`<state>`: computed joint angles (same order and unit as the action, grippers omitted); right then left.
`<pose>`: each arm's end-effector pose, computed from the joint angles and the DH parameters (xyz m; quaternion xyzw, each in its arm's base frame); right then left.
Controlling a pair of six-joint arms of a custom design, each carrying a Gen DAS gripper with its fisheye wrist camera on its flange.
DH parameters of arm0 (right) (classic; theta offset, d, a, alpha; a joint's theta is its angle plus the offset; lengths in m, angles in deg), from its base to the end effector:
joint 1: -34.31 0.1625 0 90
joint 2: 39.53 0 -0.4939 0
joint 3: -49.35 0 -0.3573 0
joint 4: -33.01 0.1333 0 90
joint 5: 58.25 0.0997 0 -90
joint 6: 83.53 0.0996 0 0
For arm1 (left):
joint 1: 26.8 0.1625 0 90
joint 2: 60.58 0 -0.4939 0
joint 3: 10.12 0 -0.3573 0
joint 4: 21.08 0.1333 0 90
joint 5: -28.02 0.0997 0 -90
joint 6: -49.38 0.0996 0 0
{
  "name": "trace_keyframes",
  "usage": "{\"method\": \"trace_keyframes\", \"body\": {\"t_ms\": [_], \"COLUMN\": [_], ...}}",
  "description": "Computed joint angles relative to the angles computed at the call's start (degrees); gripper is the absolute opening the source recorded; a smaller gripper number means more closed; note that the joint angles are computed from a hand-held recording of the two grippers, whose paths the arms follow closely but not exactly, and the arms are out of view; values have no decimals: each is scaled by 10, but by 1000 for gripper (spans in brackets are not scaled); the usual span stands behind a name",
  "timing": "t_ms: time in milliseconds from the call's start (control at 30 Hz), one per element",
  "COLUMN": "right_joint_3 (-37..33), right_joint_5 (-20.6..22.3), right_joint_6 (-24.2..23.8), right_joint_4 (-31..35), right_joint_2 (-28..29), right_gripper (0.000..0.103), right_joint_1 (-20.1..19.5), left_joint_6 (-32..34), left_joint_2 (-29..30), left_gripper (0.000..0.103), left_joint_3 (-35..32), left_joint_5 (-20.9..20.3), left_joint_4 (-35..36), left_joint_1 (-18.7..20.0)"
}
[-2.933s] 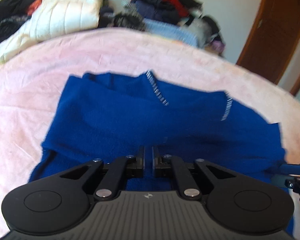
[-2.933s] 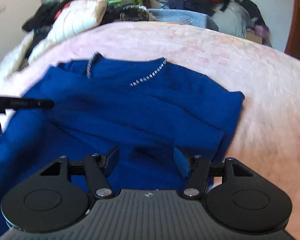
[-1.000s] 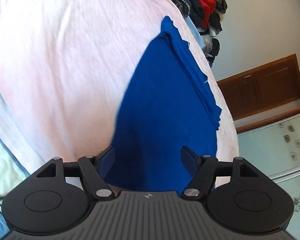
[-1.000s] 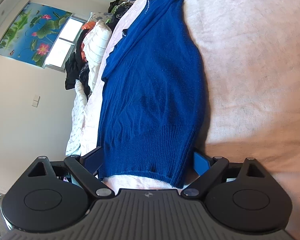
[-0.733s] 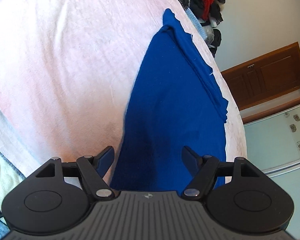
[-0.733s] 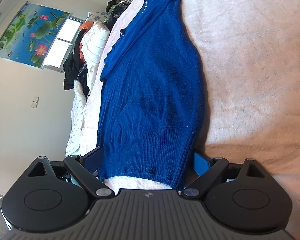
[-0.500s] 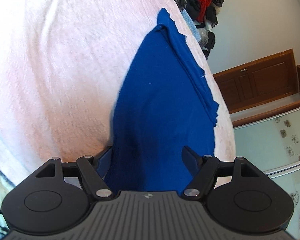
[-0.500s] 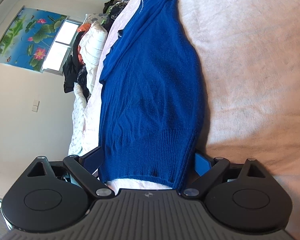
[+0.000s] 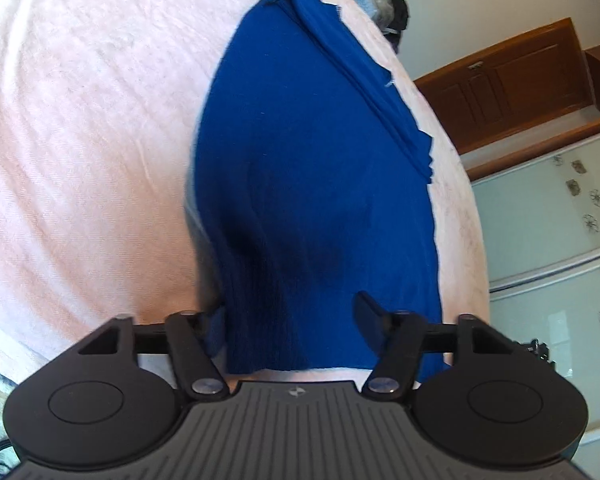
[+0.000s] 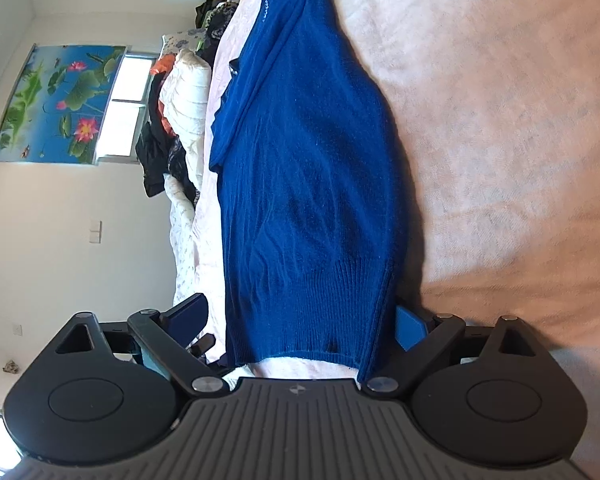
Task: Fold small clothes
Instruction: 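Move both open grippers along the sweater to its ribbed hem, then close both grippers on the ribbed hem of the blue sweater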
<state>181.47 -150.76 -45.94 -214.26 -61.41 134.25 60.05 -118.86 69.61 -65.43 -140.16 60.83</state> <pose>0.2091 -0.4461 0.0164 0.2275 0.8881 -0.3732 0.1424 0.0981 -0.7089 0.3667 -0.1152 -0.9907 0.0685 0.0251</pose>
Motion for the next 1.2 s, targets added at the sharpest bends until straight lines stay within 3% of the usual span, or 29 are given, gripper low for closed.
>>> {"method": "trace_keyframes", "body": {"t_ms": [33, 100, 167, 233, 400, 567, 700, 800, 1200], "right_joint_3": [-2, -3, -3, 4, 23, 12, 10, 12, 6], "right_joint_5": [-5, -5, -13, -6, 18, 25, 31, 33, 35], "right_joint_6": [-2, -4, -2, 4, 43, 27, 30, 30, 32], "right_joint_4": [16, 49, 76, 54, -32, 7, 4, 9, 20], "right_joint_2": [-4, -10, -14, -7, 17, 4, 5, 2, -3], "right_gripper": [84, 71, 66, 64, 65, 68, 68, 68, 72], "right_joint_1": [3, 7, 11, 7, -15, -16, -20, -21, -20], "left_joint_6": [-7, -13, -15, -8, -12, -15, -26, -30, -28], "left_joint_2": [2, 5, 8, 9, 11, 21, 26, 24, 26], "left_gripper": [39, 32, 32, 32, 34, 48, 45, 29, 29], "left_joint_3": [-4, -11, -18, -23, -25, -38, -48, -55, -72], "left_joint_5": [8, 17, 14, 14, 23, 7, -4, 17, 5], "left_joint_4": [3, 10, 19, 30, 11, 28, 50, 57, 98], "left_joint_1": [-1, 0, 1, 1, -3, -1, 3, 1, 9]}}
